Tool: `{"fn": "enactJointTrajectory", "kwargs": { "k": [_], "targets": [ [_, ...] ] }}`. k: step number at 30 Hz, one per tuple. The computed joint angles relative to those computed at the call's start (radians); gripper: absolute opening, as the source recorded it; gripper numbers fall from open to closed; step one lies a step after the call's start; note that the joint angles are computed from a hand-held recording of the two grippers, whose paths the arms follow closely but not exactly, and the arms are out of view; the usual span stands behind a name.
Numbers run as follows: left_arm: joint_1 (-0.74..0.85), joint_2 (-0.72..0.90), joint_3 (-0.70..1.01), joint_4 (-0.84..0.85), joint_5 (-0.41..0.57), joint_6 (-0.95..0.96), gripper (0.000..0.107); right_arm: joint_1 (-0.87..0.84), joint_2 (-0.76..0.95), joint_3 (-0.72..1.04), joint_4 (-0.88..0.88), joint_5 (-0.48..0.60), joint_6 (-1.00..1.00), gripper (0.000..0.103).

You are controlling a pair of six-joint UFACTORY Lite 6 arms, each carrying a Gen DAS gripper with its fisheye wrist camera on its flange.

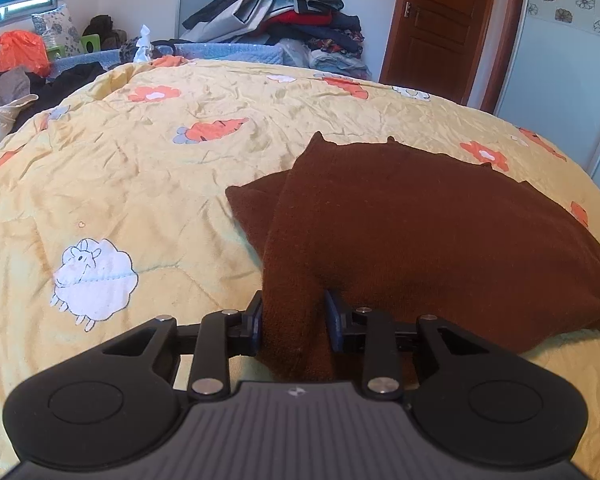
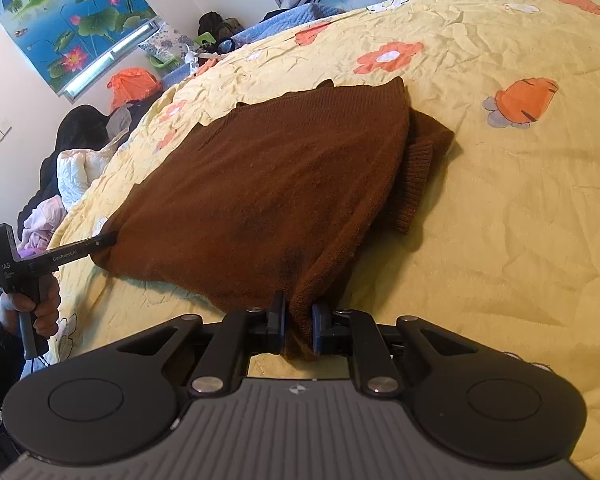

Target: Fold small clothes

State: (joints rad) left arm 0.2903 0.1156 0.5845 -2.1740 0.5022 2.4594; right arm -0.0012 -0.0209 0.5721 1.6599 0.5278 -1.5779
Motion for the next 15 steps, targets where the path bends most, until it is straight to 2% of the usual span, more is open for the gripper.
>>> {"fn": "enactJointTrajectory", "kwargs": {
  "k": [2, 4, 5, 9, 10, 12, 13, 15],
  "targets": [
    [0.001, -0.001, 0.006, 0.031, -0.004, -0.029, 0.024, 0.004, -0.003, 0.002, -0.015, -0.005, 0.012, 0.019],
    [0.004, -0.007, 0.012, 0.074, -0.006, -0.077, 0.013, 0.002, -0.004, 0.008, -0.038, -0.007, 0.027, 0.019],
    [0.014, -0.012, 0.016, 0.118, 0.001, -0.122, 0.012, 0.002, -0.007, 0.01, -0.052, -0.007, 0.038, 0.019],
    [0.129, -0.079, 0.023, 0.391, 0.087, -0.388, 0.008, -0.041, -0.078, 0.0, -0.13, 0.036, 0.095, 0.016],
    [0.152, -0.093, 0.016, 0.424, 0.099, -0.408, 0.003, -0.054, -0.104, -0.009, -0.161, 0.038, 0.118, 0.016],
    [0.157, -0.074, 0.005, 0.419, 0.047, -0.377, 0.003, -0.071, -0.101, -0.025, -0.206, 0.019, 0.14, 0.015],
    [0.161, -0.036, 0.01, 0.414, 0.035, -0.358, 0.003, -0.074, -0.068, -0.03, -0.198, 0.004, 0.124, 0.015],
    [0.184, -0.021, -0.006, 0.381, 0.066, -0.312, 0.003, -0.121, -0.031, -0.046, -0.117, 0.06, 0.042, 0.015]
  ]
}}
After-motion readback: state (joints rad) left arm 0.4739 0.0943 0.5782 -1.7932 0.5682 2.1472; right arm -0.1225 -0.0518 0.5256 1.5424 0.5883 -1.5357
